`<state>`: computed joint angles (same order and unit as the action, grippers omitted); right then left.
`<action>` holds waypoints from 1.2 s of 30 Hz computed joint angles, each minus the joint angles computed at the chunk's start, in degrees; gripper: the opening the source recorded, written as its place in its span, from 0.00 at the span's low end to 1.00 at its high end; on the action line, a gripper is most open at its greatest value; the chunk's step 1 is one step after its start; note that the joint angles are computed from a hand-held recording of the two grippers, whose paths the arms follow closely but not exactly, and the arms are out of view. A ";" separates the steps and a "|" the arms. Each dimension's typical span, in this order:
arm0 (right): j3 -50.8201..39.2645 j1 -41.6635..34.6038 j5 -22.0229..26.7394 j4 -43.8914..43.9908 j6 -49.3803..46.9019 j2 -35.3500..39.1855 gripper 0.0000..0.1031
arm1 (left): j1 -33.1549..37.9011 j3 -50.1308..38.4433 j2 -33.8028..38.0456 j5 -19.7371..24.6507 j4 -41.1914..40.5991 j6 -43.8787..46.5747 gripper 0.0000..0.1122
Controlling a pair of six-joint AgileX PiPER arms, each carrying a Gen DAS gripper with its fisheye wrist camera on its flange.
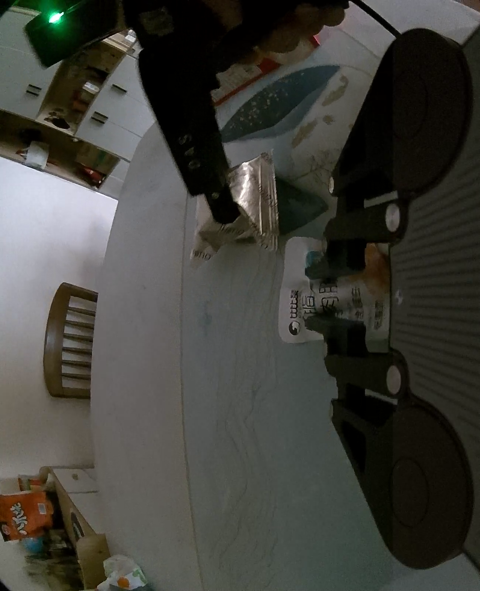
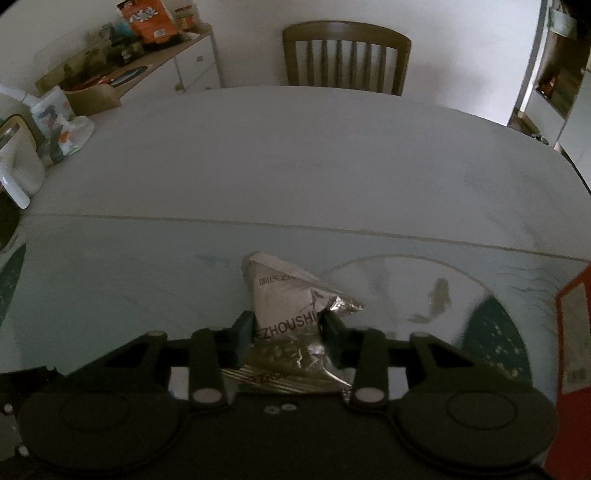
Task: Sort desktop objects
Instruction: 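Grasp the white sausage snack packet with the left gripper while the right grasps the silver foil bag, then carry the snack packet and foil bag over to the red shoebox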
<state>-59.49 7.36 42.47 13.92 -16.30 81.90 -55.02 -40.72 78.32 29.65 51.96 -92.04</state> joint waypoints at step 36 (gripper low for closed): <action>6.00 -28.21 19.19 17.37 -31.43 -17.05 0.38 | -1.89 -1.50 -6.29 3.15 -9.54 5.09 0.06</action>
